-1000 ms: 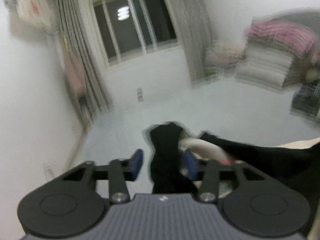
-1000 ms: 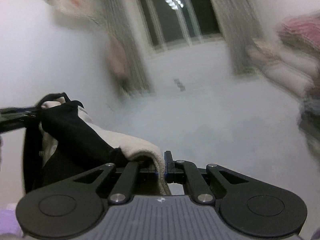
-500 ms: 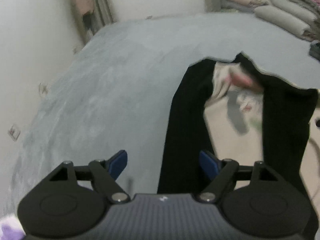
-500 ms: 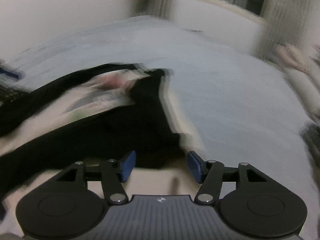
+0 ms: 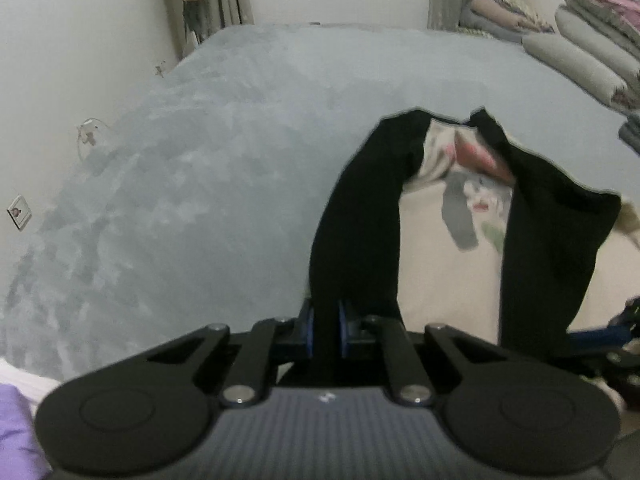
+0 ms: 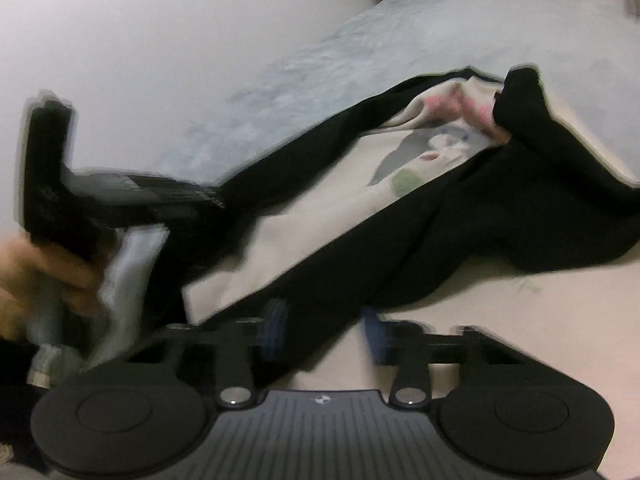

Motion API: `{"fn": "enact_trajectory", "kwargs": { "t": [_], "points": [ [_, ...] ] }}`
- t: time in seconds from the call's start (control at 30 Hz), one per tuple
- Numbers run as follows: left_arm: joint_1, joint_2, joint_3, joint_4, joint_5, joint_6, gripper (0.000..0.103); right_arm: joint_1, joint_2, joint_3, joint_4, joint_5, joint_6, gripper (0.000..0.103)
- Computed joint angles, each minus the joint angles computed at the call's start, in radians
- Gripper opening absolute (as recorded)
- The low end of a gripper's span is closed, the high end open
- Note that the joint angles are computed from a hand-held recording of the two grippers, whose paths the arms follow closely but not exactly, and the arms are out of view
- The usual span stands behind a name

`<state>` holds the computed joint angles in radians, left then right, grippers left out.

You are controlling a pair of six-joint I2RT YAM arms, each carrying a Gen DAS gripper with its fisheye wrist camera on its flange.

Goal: Fold clothes

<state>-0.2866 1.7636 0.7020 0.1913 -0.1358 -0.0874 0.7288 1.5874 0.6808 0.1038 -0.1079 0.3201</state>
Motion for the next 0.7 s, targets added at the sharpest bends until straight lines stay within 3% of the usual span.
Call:
{"fn": "enact_trajectory", "kwargs": {
  "t": [0.1, 0.17, 0.3, 0.6, 0.63, 0.67, 0.7],
  "points": [
    [0.030, -0.071, 0.003, -0.038, -0.002, 0.023, 0.008, 0.002, -0.016, -0.017, 0.035, 0.024, 0.006, 0.007],
    [0.043, -0.095, 0.029, -0.061, -0.055, 0.062, 0.008, -0.003, -0.056, -0.039, 0.047, 0.044, 0.019, 0.006],
    [0.118, -0.104, 0.136, -0.143, -0.048, 0.108, 0.008, -0.032, -0.136, -0.083, 0.064, 0.082, 0.051, 0.006],
    [0.204, 0.112, 0.541, -0.255, -0.209, 0.283, 0.009, -0.147, -0.248, -0.152, 0.069, 0.080, 0.102, 0.006],
    [0.208, 0.150, 0.574, -0.240, -0.220, 0.296, 0.012, -0.159, -0.258, -0.156, 0.068, 0.090, 0.104, 0.006],
    [0.207, 0.196, 0.609, -0.235, -0.242, 0.321, 0.024, -0.171, -0.268, -0.160, 0.065, 0.104, 0.099, 0.006],
    [0.199, 0.239, 0.641, -0.239, -0.284, 0.353, 0.042, -0.183, -0.278, -0.165, 0.062, 0.119, 0.095, 0.006]
  ]
}}
